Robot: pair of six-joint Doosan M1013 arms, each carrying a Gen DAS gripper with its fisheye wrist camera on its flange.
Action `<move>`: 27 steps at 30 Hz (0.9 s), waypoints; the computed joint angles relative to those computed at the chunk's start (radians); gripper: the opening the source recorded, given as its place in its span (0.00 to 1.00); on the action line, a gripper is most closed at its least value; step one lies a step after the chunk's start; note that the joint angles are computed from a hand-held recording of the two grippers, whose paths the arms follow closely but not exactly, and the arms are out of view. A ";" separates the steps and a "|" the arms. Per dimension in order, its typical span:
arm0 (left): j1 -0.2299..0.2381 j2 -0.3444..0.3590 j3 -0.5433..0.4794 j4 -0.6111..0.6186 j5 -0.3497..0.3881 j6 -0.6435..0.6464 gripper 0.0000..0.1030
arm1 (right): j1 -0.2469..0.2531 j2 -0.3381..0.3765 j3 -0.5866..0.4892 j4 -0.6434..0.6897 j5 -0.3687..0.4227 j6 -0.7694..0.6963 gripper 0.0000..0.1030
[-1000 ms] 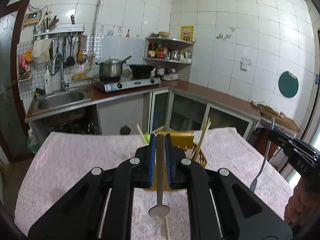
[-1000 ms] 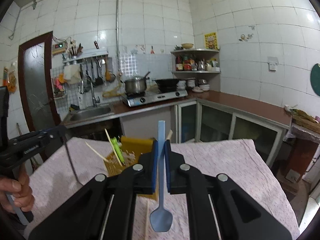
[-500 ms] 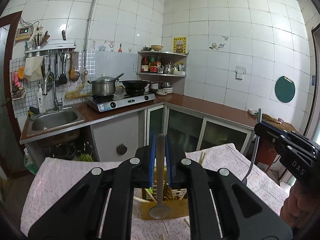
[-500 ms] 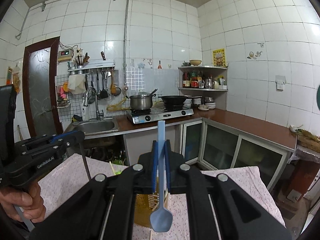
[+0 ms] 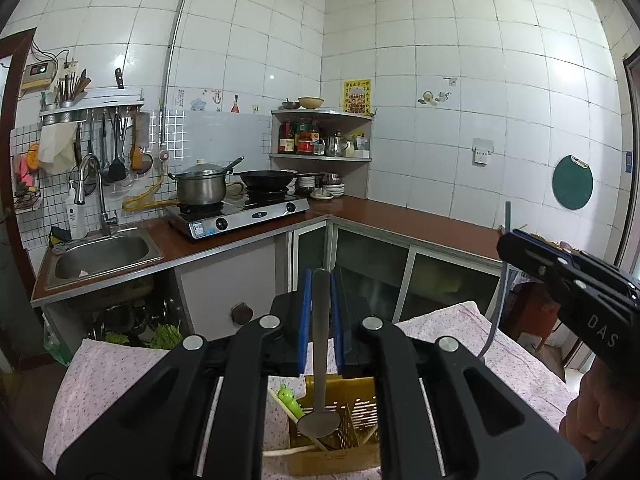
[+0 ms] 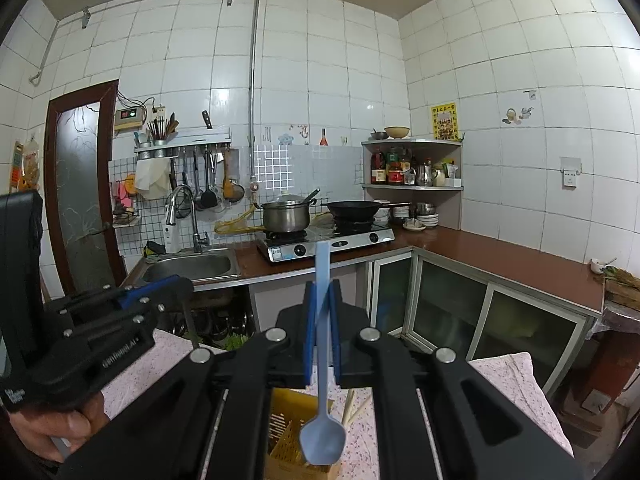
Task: Organize utensils
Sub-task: 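Lower the knife into the caddy with the left gripper while the right lowers the spoon in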
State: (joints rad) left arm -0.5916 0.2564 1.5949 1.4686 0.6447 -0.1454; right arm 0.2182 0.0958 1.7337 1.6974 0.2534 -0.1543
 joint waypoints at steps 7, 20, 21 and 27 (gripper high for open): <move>0.021 0.023 -0.004 -0.021 -0.036 -0.024 0.08 | 0.009 0.046 -0.020 0.003 -0.001 0.014 0.07; 0.042 0.061 0.000 -0.080 -0.064 -0.043 0.08 | 0.020 0.113 -0.024 -0.093 -0.009 0.130 0.07; 0.044 0.063 -0.001 -0.094 -0.068 -0.033 0.08 | 0.022 0.116 -0.024 -0.116 -0.011 0.149 0.07; 0.047 0.071 -0.003 -0.127 -0.071 -0.008 0.08 | 0.021 0.122 -0.023 -0.232 -0.012 0.266 0.07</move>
